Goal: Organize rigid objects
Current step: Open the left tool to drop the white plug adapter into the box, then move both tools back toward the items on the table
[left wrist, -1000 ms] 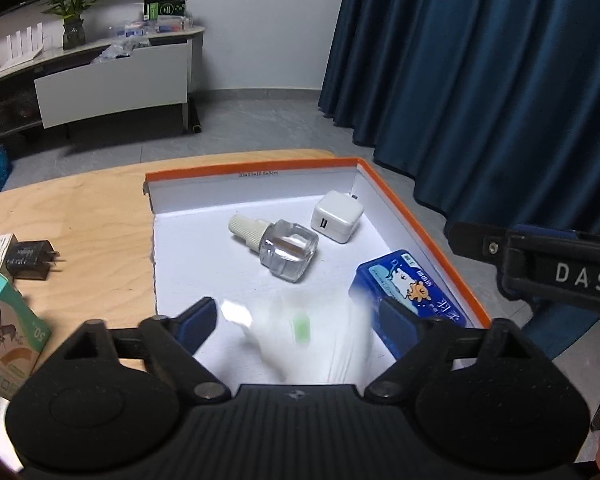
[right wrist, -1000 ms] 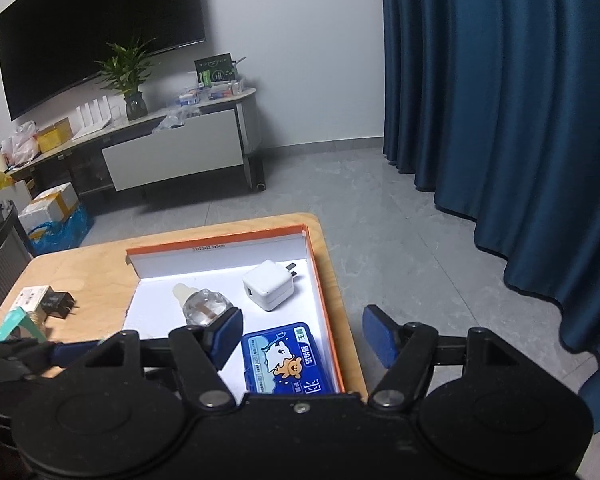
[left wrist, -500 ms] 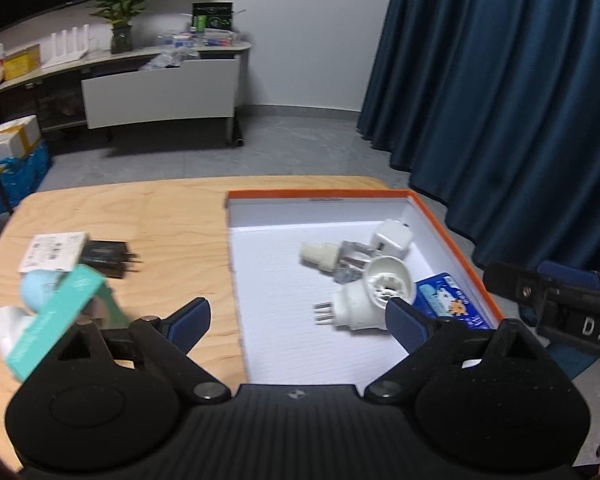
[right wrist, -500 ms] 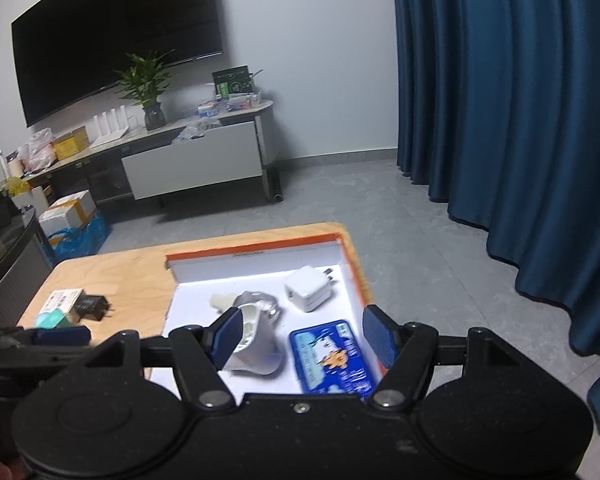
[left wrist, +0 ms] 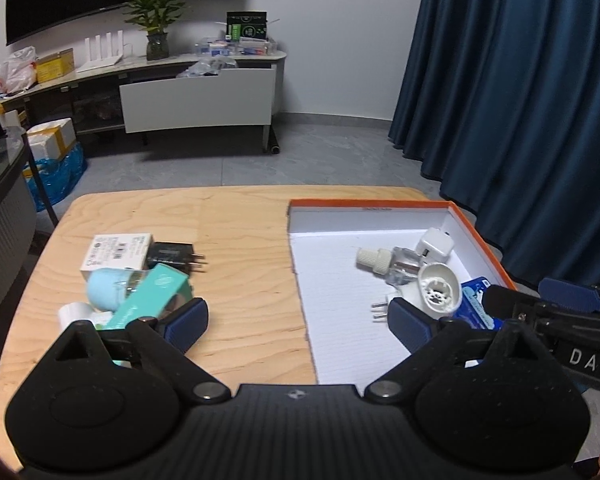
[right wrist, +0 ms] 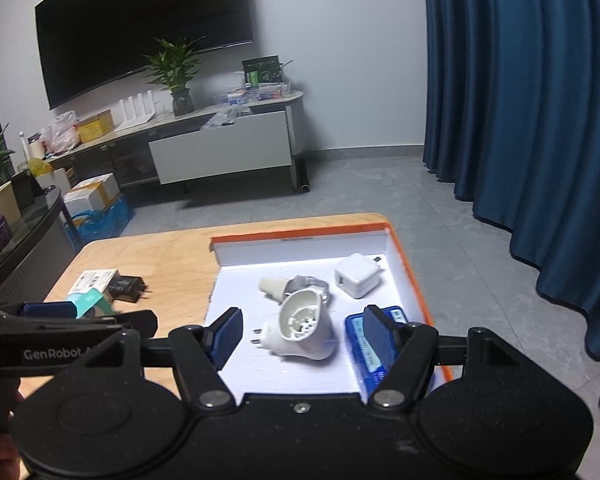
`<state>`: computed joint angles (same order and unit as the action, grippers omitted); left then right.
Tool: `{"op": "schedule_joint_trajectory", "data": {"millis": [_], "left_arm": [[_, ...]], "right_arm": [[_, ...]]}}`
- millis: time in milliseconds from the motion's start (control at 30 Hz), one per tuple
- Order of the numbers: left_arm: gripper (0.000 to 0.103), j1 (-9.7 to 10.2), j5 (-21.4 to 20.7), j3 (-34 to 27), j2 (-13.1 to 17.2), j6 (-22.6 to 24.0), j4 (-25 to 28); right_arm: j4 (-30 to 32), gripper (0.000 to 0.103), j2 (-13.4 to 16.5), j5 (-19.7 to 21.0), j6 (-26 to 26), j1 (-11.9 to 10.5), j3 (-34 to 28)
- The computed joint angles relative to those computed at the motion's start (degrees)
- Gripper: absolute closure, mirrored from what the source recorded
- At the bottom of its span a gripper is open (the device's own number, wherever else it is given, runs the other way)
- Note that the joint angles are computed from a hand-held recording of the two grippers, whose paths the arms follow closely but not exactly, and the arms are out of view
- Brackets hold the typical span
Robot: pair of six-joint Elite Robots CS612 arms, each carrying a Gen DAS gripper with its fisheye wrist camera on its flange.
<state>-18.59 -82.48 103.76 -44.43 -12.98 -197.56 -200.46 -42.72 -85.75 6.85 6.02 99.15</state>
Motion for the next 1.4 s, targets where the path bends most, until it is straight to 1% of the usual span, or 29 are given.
{"op": "schedule_joint_trajectory", "data": {"millis": [700, 900, 1067, 1233, 1300, 1400], "left_arm": [[0.004, 2.76, 0.8, 1.6, -0.5, -2.6, -0.9], [0.004, 4.04, 1.8, 2.4, -0.4, -4.7, -0.9], [0.004, 5.29, 4.1, 3.1, -0.2, -5.2, -0.3], [0.003, 6.68, 5.0, 3.3, -0.2, -7.1, 1.3], [0.003, 7.12, 5.1, 3.1, -0.1, -8.4, 1.2], [0.003, 7.54, 5.1, 2.5, 0.1, -9.2, 0.4]], "right_arm": [[3.6, 0.023, 0.8, 2.3, -2.9, 2.8, -2.7], [4.4, 0.023, 1.1, 3.2, -3.7, 3.3, -3.2], [5.6, 0.023, 1.6, 4.3, -4.7, 3.9, -3.6], [6.7, 0.023, 2.1, 5.5, -4.8, 4.4, -4.1], [6.8, 0.023, 2.1, 5.7, -5.1, 4.6, -4.2], [7.1, 0.023, 2.2, 5.9, -5.4, 4.7, -4.3]]}}
